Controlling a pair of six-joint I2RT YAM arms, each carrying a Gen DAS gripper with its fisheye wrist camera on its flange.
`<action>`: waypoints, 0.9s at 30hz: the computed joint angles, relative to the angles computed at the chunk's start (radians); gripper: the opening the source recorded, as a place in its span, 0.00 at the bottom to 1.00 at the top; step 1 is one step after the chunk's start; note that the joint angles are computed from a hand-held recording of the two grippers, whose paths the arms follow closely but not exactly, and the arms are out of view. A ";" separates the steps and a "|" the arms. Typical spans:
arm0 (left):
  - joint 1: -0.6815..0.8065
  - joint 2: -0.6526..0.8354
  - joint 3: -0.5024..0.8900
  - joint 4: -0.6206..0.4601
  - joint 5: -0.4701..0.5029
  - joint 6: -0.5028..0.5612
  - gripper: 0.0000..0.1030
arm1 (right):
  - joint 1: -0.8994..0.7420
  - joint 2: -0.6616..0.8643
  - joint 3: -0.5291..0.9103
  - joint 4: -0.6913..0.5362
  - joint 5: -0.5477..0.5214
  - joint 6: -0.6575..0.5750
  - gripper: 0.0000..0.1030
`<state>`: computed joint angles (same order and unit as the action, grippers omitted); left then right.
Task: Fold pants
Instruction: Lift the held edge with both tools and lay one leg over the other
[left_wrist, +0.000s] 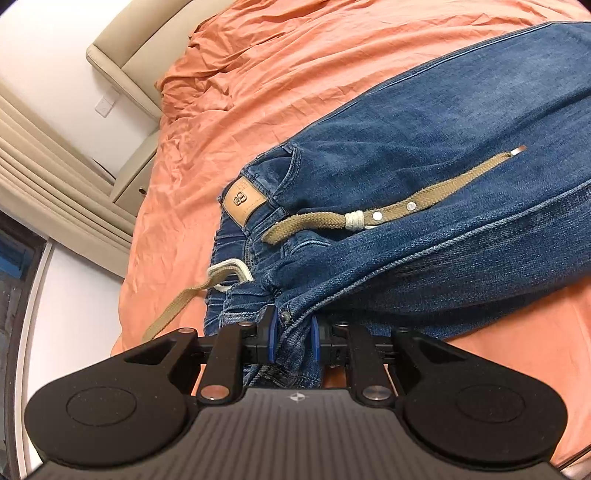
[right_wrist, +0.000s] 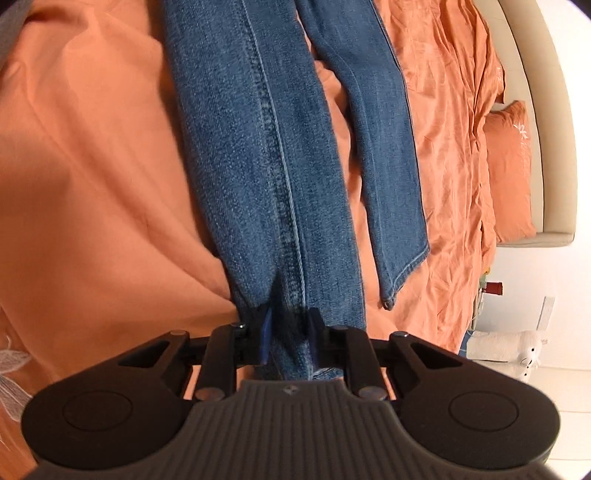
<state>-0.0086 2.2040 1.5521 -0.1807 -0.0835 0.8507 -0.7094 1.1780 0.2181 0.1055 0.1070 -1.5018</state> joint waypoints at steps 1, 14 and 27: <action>0.000 -0.002 -0.003 0.003 -0.001 0.001 0.19 | 0.003 0.000 0.006 -0.009 0.000 -0.001 0.23; 0.020 -0.060 -0.089 0.047 0.015 0.012 0.19 | -0.058 -0.075 0.076 -0.193 -0.015 0.047 0.00; 0.048 -0.157 -0.169 0.134 0.053 -0.101 0.17 | -0.338 -0.515 0.127 -0.455 -0.325 0.047 0.00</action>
